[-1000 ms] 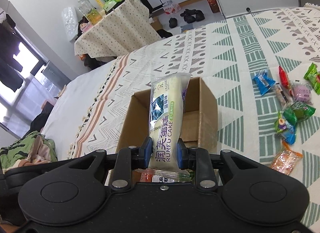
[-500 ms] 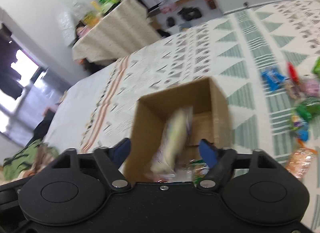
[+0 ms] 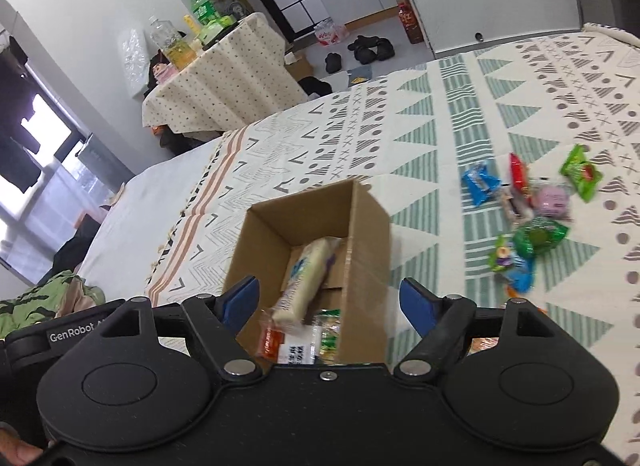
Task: Organize snacks
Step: 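Withdraw both open tools from the box toward the remaining snacks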
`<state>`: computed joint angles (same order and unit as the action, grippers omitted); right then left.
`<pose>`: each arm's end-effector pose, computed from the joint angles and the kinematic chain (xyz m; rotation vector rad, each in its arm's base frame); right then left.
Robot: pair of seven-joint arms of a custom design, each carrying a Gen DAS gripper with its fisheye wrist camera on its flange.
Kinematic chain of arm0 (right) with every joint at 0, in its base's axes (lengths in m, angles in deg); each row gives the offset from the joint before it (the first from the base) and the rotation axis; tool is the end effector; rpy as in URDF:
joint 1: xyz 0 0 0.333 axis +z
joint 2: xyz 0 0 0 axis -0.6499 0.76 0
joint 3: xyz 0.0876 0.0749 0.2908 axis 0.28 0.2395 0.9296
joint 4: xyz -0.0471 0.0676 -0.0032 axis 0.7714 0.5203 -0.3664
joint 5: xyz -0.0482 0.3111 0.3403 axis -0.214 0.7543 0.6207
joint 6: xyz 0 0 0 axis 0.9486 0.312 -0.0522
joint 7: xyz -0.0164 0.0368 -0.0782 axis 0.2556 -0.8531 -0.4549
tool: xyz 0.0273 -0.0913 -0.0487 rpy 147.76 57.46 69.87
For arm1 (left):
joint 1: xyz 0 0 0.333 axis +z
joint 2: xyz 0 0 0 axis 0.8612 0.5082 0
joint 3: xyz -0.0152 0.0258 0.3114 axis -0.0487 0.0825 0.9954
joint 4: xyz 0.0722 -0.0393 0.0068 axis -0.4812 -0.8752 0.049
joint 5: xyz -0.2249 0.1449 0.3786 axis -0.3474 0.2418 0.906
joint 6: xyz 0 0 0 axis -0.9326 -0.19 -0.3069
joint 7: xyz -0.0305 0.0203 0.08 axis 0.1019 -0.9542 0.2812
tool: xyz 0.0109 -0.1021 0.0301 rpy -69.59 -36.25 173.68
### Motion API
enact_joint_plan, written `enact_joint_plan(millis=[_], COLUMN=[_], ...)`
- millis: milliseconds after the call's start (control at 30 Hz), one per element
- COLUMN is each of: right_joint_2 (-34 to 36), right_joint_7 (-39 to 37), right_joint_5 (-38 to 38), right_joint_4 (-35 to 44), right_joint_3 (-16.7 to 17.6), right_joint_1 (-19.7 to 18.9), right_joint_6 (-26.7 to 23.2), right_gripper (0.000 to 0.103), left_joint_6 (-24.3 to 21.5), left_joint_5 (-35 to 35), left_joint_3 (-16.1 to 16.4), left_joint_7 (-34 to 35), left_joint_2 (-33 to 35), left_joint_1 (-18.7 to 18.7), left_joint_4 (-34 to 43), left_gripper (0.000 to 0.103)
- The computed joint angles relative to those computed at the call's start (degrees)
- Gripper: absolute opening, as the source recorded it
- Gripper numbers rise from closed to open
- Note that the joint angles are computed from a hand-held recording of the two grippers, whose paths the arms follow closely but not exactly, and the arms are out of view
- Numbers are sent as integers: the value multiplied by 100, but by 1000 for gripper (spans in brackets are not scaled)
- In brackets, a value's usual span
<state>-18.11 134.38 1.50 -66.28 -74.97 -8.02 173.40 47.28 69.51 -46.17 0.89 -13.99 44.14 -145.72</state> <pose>0.5017 0.4667 0.5053 -1.5314 1.7247 -0.1575 0.4836 -0.2973 0.5544 -2.1549 1.6364 -0.6965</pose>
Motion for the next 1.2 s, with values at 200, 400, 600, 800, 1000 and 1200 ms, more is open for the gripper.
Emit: enact_joint_plan(millis=[200, 400, 600, 800, 1000, 1200], right_joint_2=[-480, -975, -1394, -1736, -2024, -2217], right_joint_7=[281, 222, 75, -351, -934, -1528], right_joint_5=[-251, -151, 91, 580, 1279, 2028], right_joint_4=[-555, -1150, -1672, -2156, -2586, -2992], right_joint_3=[59, 289, 569, 757, 783, 580], right_joint_1=[-206, -607, -1045, -1338, -1433, -1281], right_joint_6=[213, 472, 735, 1087, 1342, 1525], right_gripper=[80, 89, 97, 103, 103, 103], left_joint_6=[-173, -251, -450, -588, -677, -420], left_joint_5=[-13, 109, 333, 528, 693, 492], left_joint_3=[-100, -215, -319, -402, -458, -418], left_joint_7=[-37, -221, -376, -485, -748, -846], left_joint_2=[151, 230, 380, 529, 701, 884], left_joint_1=[-105, -211, -321, -428, -533, -671], left_joint_4=[189, 318, 508, 665, 794, 867], left_gripper=[95, 97, 102, 103, 103, 103])
